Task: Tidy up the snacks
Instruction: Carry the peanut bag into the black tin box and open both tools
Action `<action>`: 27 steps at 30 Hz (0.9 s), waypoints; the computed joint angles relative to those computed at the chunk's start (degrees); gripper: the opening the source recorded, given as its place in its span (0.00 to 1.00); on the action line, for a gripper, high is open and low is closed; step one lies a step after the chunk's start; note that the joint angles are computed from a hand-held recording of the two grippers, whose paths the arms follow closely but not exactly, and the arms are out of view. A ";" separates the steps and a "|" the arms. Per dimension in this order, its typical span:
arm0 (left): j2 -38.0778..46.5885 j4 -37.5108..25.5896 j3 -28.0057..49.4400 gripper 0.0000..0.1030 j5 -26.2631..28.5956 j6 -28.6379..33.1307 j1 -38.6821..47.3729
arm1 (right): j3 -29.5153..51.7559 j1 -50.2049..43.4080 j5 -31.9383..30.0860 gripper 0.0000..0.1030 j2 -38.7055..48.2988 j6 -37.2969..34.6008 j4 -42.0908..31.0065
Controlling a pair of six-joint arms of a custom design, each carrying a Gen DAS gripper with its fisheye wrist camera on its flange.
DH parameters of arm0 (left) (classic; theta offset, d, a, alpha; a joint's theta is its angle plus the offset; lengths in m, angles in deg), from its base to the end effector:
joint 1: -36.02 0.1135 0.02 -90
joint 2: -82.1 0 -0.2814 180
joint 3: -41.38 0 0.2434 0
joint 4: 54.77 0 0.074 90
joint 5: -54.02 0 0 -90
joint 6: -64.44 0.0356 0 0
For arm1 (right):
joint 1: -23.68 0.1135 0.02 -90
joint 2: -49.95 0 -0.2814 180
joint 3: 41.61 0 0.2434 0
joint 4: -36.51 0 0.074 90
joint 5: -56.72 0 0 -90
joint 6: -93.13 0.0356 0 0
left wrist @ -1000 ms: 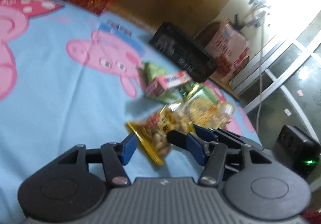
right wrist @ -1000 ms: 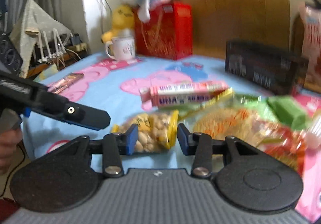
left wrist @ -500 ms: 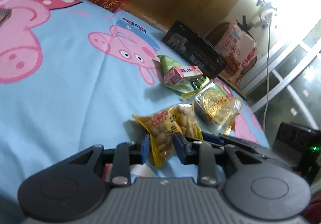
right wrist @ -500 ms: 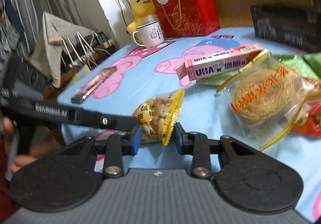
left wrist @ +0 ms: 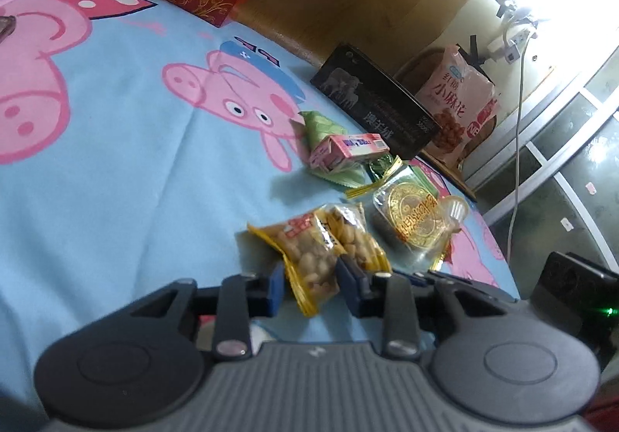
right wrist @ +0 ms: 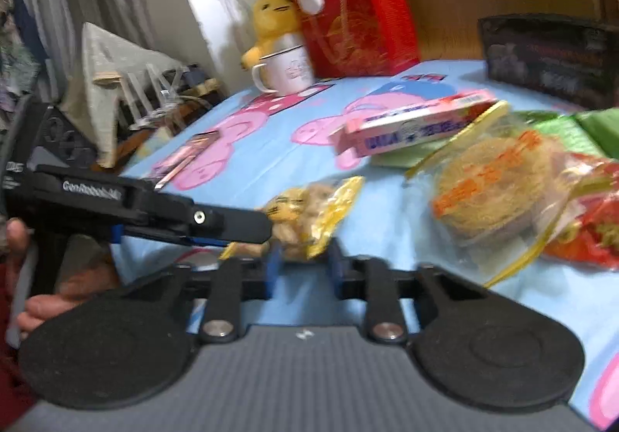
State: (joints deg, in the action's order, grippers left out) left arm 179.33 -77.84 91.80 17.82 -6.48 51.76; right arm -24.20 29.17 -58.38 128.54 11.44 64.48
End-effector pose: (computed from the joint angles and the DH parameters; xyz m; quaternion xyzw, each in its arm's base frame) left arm 0.2529 0.0414 0.1260 0.1046 0.8754 -0.3785 0.2819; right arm 0.1683 0.0313 0.1179 -0.0822 0.8610 0.2455 0.4379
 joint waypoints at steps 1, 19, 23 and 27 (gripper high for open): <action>-0.34 -1.59 1.12 0.28 0.52 0.21 -0.28 | 0.07 -0.98 -0.90 0.16 -0.59 0.15 -0.34; 30.22 -8.09 68.96 0.28 -17.65 -21.93 -37.85 | 36.49 -28.39 -0.67 0.15 13.76 -8.23 -16.44; 39.37 -13.92 81.28 0.30 -22.01 -22.20 -39.37 | 44.96 -29.20 0.12 0.21 21.99 -9.23 -22.16; 38.35 -8.25 77.54 0.34 -25.03 -20.99 -38.02 | 42.22 -33.14 -3.13 0.44 22.22 -5.70 -16.08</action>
